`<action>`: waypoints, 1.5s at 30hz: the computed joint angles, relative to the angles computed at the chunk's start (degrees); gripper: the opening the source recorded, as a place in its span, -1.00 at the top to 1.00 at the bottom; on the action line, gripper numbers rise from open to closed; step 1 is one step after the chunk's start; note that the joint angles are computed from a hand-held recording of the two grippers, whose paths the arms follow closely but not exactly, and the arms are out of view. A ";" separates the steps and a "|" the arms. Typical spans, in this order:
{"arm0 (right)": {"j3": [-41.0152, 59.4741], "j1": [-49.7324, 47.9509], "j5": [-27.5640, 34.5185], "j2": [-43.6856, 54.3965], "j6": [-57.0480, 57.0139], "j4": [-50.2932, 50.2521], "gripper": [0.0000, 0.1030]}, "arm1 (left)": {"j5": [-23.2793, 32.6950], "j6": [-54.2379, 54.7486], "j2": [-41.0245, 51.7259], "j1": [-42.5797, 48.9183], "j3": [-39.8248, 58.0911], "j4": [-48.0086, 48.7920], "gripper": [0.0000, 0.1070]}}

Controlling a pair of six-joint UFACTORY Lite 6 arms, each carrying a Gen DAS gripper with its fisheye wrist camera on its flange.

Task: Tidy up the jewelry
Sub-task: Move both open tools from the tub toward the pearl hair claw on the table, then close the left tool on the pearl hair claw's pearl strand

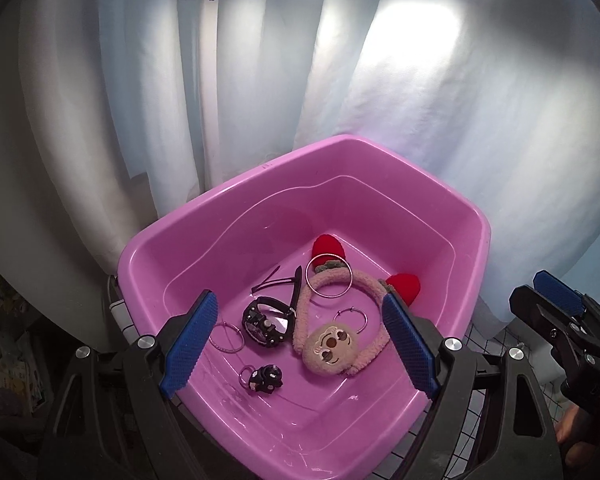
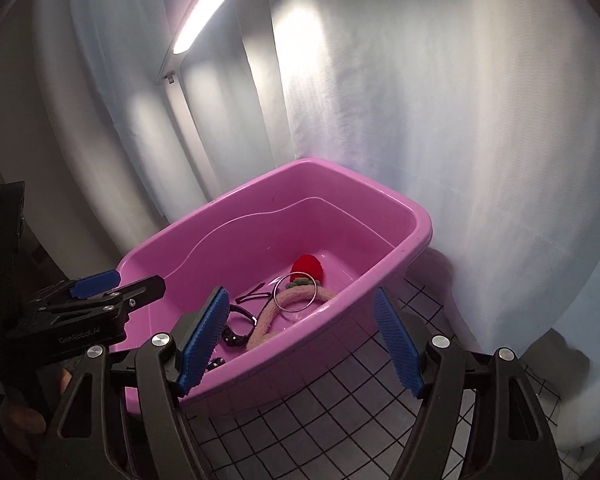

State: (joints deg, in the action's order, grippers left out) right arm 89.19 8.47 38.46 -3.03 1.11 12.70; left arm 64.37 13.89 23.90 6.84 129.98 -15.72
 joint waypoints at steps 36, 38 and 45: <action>-39.63 -61.98 4.88 7.30 -88.96 45.14 -0.42 | -36.04 -12.65 5.21 -48.37 -36.84 10.64 -0.62; -37.52 -61.50 4.31 9.99 -89.56 45.08 -0.42 | -35.71 -11.76 7.55 -48.73 -34.56 10.71 -0.62; -32.85 -61.04 4.42 14.86 -92.45 45.52 -0.42 | -36.59 -10.52 11.55 -49.58 -31.88 11.72 -0.62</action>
State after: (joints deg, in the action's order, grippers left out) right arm 56.34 -52.57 42.88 11.82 -91.35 58.22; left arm 27.78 3.37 35.45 -42.74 98.10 -4.00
